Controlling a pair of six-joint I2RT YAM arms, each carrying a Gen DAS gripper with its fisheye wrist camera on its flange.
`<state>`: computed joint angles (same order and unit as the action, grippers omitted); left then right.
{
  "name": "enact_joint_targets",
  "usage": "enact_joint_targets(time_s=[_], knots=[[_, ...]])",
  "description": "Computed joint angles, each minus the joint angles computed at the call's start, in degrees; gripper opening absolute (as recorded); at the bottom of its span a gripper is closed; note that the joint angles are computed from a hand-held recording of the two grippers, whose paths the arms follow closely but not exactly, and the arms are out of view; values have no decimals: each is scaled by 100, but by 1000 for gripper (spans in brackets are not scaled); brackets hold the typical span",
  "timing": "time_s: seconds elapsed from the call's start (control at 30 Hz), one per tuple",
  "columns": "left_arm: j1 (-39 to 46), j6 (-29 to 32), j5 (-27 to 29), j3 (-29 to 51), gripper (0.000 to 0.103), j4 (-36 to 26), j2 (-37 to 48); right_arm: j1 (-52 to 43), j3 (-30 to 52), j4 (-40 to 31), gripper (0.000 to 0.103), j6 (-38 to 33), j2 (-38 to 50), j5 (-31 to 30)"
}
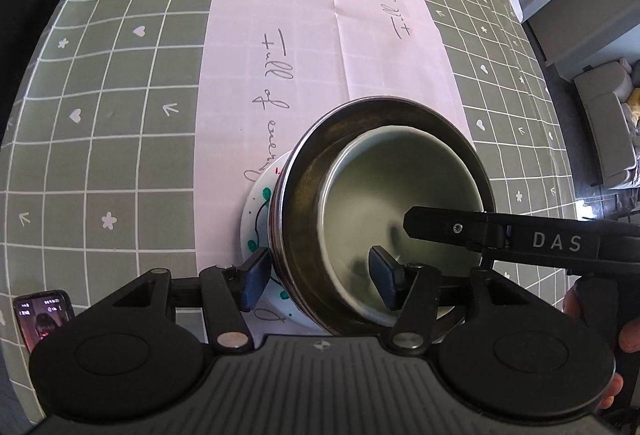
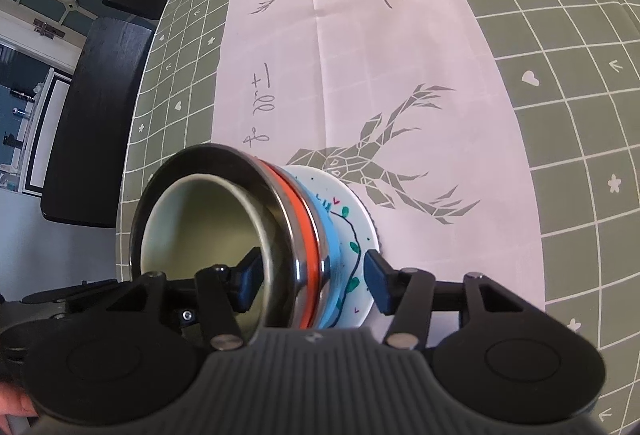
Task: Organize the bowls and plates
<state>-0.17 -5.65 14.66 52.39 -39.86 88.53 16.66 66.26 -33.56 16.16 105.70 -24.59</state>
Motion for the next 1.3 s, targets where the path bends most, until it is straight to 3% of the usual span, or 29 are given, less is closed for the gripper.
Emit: enact_joint_targets(time_s=[0.43, 0.83, 0.9, 1.03, 1.1, 1.23, 1.3], knots=[[-421, 347, -391, 279, 65, -691, -1309, -46, -149, -528, 67, -950, -1209, 327], [-2275, 33, -1812, 209, 65, -919, -3236, -359, -1011, -805, 72, -2043, -3593, 438], [-2832, -125, -2265, 31, 65, -772, -3676, -445, -1285, -793, 74, -2297, -4150, 515], [-4504, -282, -3980, -518, 66, -215, -4551, -926, -1994, -614, 79, -2801, -5375, 279], [-5455, -448, -4940, -754, 65, 4, -4789, -1253, -2514, -321, 92, -2922, -6202, 184], [-7073, -1012, -6537, -1279, 66, 352, -5049, -1935, -3419, -139, 92, -3076, -7870, -190], [-7846, -1613, -7486, -1535, 73, 347, -4954, -2479, -3728, -417, 92, -3144, -8708, -642]])
